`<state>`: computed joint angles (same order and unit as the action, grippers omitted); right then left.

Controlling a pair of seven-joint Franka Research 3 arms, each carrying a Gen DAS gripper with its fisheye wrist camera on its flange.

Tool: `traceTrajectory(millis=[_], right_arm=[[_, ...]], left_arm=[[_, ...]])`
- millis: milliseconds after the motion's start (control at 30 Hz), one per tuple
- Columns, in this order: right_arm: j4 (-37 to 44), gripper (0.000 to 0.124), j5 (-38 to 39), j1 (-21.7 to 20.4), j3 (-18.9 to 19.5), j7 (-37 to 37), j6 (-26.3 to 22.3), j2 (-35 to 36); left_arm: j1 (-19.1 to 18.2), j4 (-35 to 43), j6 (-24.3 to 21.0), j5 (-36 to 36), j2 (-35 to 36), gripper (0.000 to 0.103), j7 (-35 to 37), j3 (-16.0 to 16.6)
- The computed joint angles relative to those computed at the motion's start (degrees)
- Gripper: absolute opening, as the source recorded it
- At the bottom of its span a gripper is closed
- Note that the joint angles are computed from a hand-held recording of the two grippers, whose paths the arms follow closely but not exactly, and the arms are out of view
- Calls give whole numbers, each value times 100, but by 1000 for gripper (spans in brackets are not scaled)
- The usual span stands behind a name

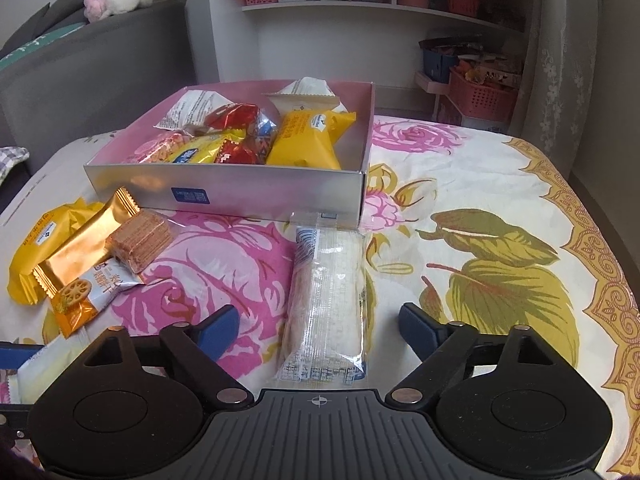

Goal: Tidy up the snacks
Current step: 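Grasp the white-green bun pack with the left tool while the right tool grasps the clear bread pack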

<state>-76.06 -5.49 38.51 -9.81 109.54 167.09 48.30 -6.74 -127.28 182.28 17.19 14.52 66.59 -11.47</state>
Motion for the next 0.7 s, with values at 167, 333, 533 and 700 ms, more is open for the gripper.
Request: traceTrajectory(millis=[167,333,533,700], right_arm=[[-63,50,-9,48,-41,-11,112,-41],[-84,34,4,49,-29,-45,89,-74],[-136,27,87,-52,139,-150,10,-189],[-152,26,281,-231,420,-293,-238,-304]], left_arm=[[369,-12,2,-194,22,45,184,-429],[227,-13,2,-244,3,45,118,-282],[-37,-2,-24,-134,-36,45,-89,4],[-116,-8,10,-31,-63,45,-182,97]])
